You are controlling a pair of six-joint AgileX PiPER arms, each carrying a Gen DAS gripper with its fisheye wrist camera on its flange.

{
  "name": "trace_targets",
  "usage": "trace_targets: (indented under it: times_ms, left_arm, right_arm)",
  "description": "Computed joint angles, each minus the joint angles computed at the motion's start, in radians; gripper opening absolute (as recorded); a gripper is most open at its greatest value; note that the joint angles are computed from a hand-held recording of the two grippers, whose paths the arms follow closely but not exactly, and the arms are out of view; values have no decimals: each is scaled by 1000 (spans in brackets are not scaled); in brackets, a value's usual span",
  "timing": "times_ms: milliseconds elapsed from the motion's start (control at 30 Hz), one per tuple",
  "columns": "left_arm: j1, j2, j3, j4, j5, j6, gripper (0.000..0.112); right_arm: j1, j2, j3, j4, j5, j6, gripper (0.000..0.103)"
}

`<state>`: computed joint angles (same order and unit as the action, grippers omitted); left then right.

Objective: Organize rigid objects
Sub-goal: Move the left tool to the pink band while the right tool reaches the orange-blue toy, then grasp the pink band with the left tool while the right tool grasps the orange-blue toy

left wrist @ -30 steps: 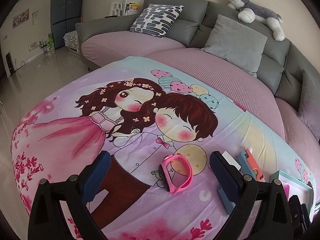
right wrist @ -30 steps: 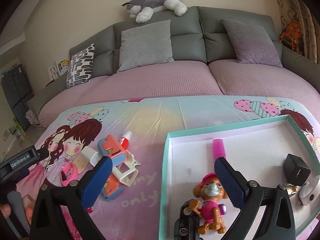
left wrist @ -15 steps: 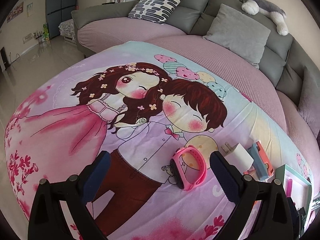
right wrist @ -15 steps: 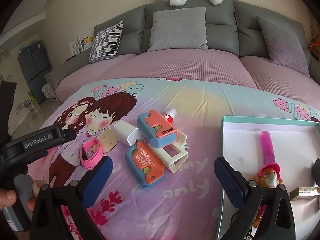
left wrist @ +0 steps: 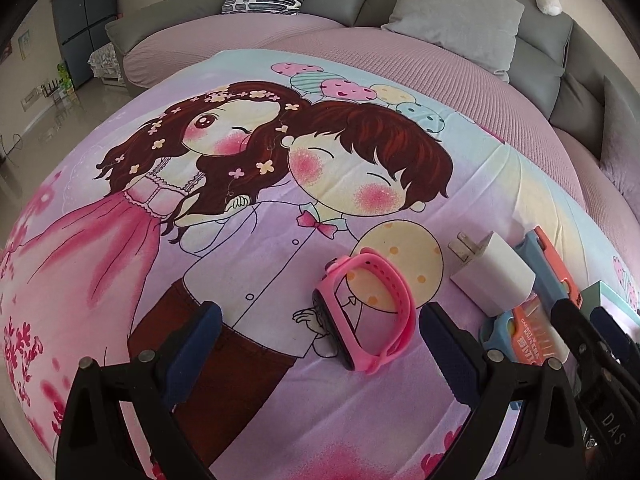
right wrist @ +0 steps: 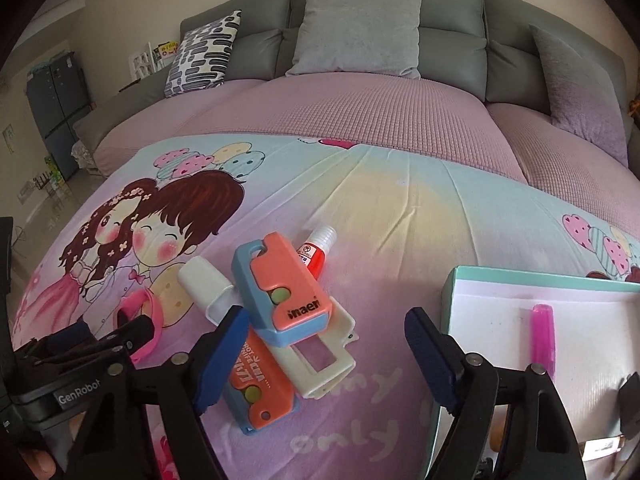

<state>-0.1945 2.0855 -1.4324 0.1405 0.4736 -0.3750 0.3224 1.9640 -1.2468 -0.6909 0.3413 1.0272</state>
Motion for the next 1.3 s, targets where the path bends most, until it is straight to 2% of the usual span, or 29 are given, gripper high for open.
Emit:
trace_targets:
  times_ms: [200, 267, 333, 400, 467, 500, 600, 700, 733, 900, 1300]
  left_arm:
    - [-14, 14, -14, 10, 9, 13, 99]
    - [-25, 16, -17, 44, 11, -10, 98]
    - [-29, 21, -23, 51, 14, -11, 90]
    - [-30, 27, -28, 51, 19, -10, 89]
    - [-35, 30, -29, 71, 21, -26, 89]
    - [-36, 30, -29, 76, 21, -29, 88]
    - [-36, 31, -29, 84, 20, -34, 88]
    - [-39, 34, -32, 100, 21, -43, 86]
    - [-41, 34, -31, 106, 19, -45, 78]
    - [-46, 22, -19, 72, 0, -2, 56]
    - [-37, -54, 41, 76, -53, -26, 55]
  right_arm:
    - [6, 61, -100, 113, 47, -205, 79]
    - [7, 81, -129, 145, 57, -259, 74]
    - [10, 99, -155, 164, 70, -294, 72]
    - [12, 113, -176, 181, 80, -325, 70]
    - [6, 123, -191, 236, 79, -383, 61]
    - [6, 127, -195, 240, 83, -387, 60]
    - [10, 122, -186, 205, 77, -352, 52]
    - [8, 112, -170, 205, 65, -345, 49]
    - [10, 110, -167, 188, 71, -326, 45]
    - [4, 74, -115, 193, 41, -295, 45]
    - [8, -64, 65, 29, -25, -23, 45]
